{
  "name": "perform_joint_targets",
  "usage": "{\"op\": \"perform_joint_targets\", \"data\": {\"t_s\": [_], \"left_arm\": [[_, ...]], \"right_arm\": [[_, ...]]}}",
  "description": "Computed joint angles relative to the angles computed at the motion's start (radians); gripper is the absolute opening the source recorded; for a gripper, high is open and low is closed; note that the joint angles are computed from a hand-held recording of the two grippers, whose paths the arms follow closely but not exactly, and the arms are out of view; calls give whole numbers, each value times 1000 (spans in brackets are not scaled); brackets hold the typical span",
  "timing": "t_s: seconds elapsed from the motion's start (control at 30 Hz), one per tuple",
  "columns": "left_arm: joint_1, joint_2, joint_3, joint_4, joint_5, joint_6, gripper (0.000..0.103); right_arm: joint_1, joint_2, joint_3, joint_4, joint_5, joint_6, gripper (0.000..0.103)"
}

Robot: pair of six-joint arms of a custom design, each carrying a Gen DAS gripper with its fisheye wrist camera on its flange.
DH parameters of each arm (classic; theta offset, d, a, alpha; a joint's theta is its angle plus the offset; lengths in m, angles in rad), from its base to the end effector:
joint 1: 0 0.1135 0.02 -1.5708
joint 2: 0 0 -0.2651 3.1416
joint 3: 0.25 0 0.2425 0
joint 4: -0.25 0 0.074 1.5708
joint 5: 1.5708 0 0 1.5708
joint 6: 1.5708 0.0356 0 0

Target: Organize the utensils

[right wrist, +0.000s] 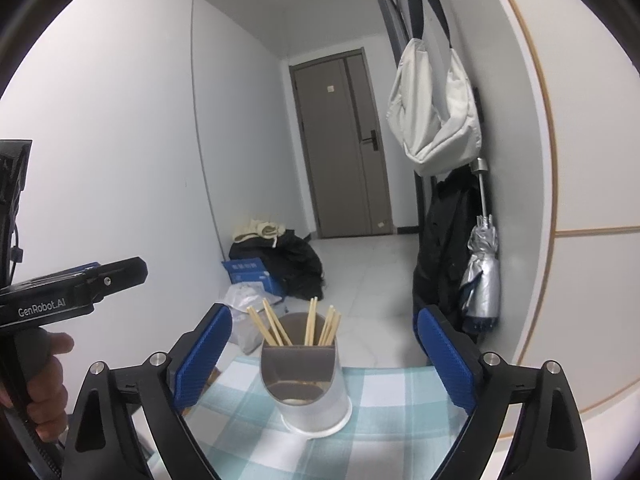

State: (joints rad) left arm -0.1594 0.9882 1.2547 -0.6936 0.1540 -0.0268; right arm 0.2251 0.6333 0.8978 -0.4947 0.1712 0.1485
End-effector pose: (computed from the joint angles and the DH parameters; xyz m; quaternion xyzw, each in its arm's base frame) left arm 0.1812 -0.0347 0.4094 0.0971 0.8338 -0.1146 0.5312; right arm 0.1219 0.0217 0.3648 0.0232 0.7822 0.0491 0.6206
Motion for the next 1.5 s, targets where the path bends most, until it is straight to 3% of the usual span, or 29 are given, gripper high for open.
{"op": "perform_joint_targets", "data": {"t_s": [0.2,0.57,1.1,1.5], "left_arm": [[3,-81,-114,60,-2,-10,102],[-43,-136,-264,144,-47,17,102],[44,-105,-401,254,22,1,102],[33,-96,-405,243,18,14,102]], "right_arm": [[97,-98,-88,17,126,-3,103],[144,-159,-201,45,206,-17,103],[95,-168,-329,89,197,47,103],[73,-136,-336,109,179,63,103]]}}
